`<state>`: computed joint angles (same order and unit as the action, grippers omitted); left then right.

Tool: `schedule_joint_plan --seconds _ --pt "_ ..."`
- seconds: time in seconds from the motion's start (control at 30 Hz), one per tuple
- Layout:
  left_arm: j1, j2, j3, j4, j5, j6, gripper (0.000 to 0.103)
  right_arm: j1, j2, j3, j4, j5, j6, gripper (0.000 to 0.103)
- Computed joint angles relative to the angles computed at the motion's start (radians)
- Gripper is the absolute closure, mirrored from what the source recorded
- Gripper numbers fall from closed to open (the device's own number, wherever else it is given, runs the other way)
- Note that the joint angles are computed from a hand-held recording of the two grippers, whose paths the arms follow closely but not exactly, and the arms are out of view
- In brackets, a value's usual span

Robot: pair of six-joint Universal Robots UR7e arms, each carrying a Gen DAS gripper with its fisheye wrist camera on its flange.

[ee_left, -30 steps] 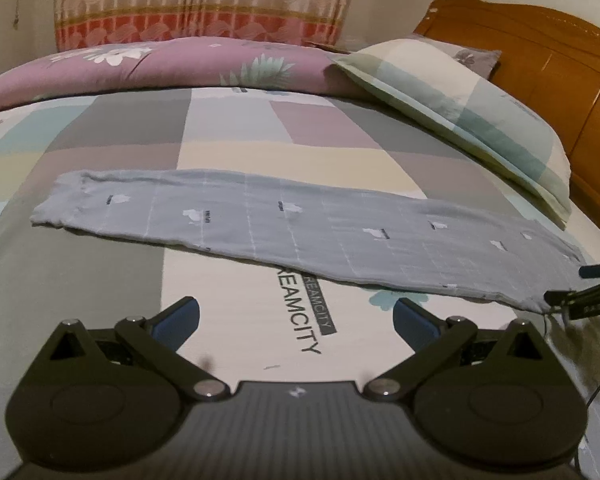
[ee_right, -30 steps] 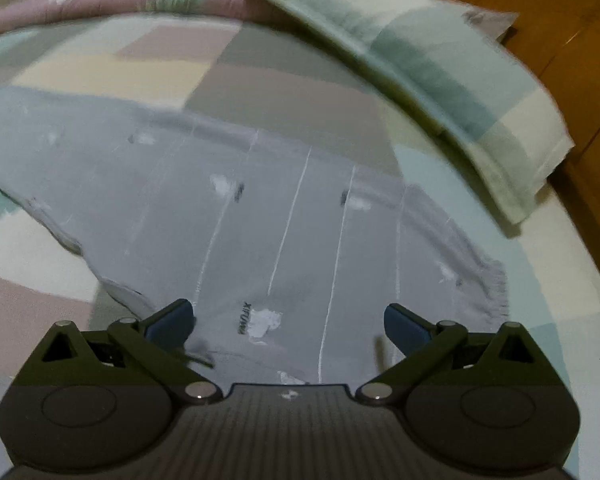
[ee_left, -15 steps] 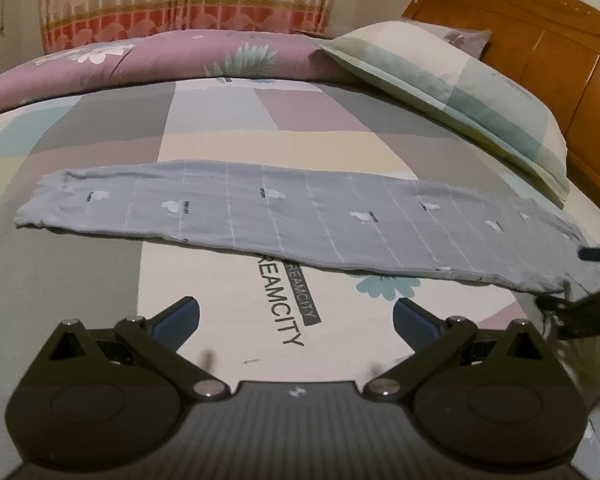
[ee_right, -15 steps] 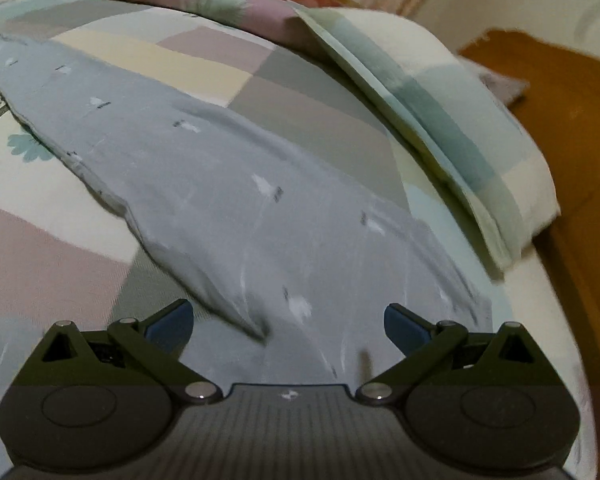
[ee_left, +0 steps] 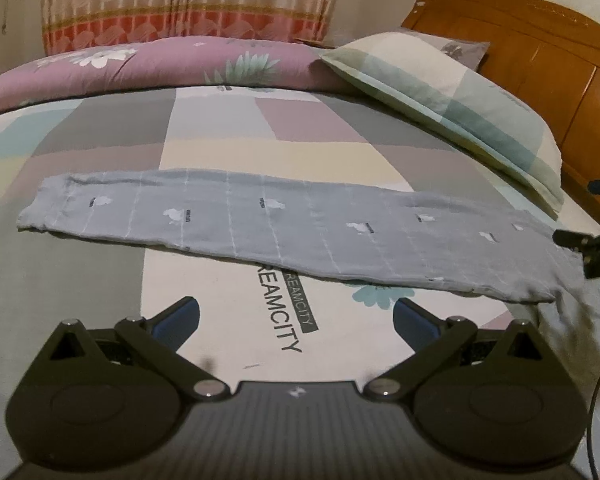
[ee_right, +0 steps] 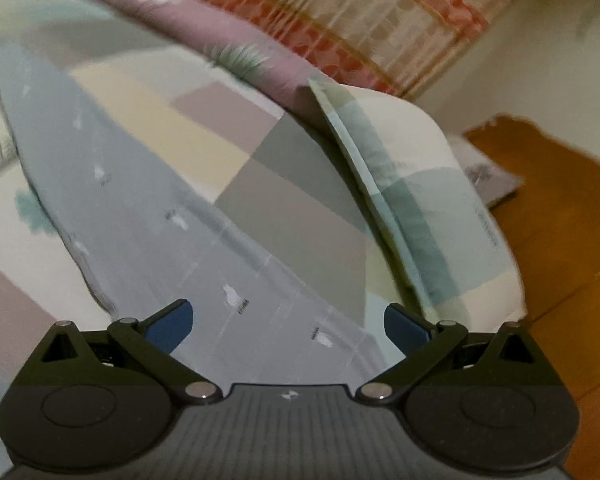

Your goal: Fold clothes

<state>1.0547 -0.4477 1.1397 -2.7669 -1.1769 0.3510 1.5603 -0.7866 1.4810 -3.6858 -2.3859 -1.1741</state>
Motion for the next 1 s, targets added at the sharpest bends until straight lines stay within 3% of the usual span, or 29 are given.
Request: schedule_joint_plan --seconds 0.07,0.23,0.3,0.33,0.37,0.47,0.57,0.6,0.8,0.87,0.93,1.0 --pt "-0.001 -0.001 0.001 0.001 -0.005 0.003 0.001 -0.007 -0.016 0.014 0.046 -0.016 0.064 0.000" --pt "-0.001 0.007 -0.008 0.009 0.008 0.003 0.001 -0.038 0.031 0.017 0.029 -0.093 0.069 0.000" --pt "-0.001 0.010 -0.014 0.017 0.015 -0.001 0.001 -0.052 0.059 -0.008 0.092 -0.145 0.122 0.000" --pt "-0.001 0.012 -0.015 0.018 0.016 -0.001 0.001 -0.055 0.055 0.005 0.107 -0.137 0.155 0.000" --pt "-0.001 0.013 -0.017 0.019 0.017 0.000 0.001 -0.056 0.048 0.024 0.119 -0.120 0.188 0.000" --pt "-0.001 0.017 -0.021 0.022 0.020 0.001 0.001 -0.054 -0.051 0.139 0.229 0.032 0.266 0.000" --pt "-0.002 0.019 -0.022 0.024 0.023 0.002 0.001 -0.047 -0.051 0.154 0.119 0.002 0.227 0.000" --pt "-0.003 0.020 -0.022 0.025 0.023 0.003 0.001 -0.051 -0.068 0.176 0.112 0.015 0.253 0.000" --pt "-0.008 0.026 -0.022 0.039 0.015 0.014 0.001 -0.108 -0.209 0.306 0.382 0.248 0.594 0.000" --pt "-0.010 0.030 -0.022 0.046 0.014 0.022 0.001 -0.136 -0.260 0.330 0.534 0.370 0.722 0.000" --pt "-0.012 0.033 -0.022 0.050 0.012 0.027 0.001 -0.138 -0.295 0.365 0.535 0.428 0.719 0.000" --pt "-0.014 0.035 -0.021 0.054 0.010 0.029 0.001 -0.123 -0.287 0.386 0.410 0.391 0.650 0.000"
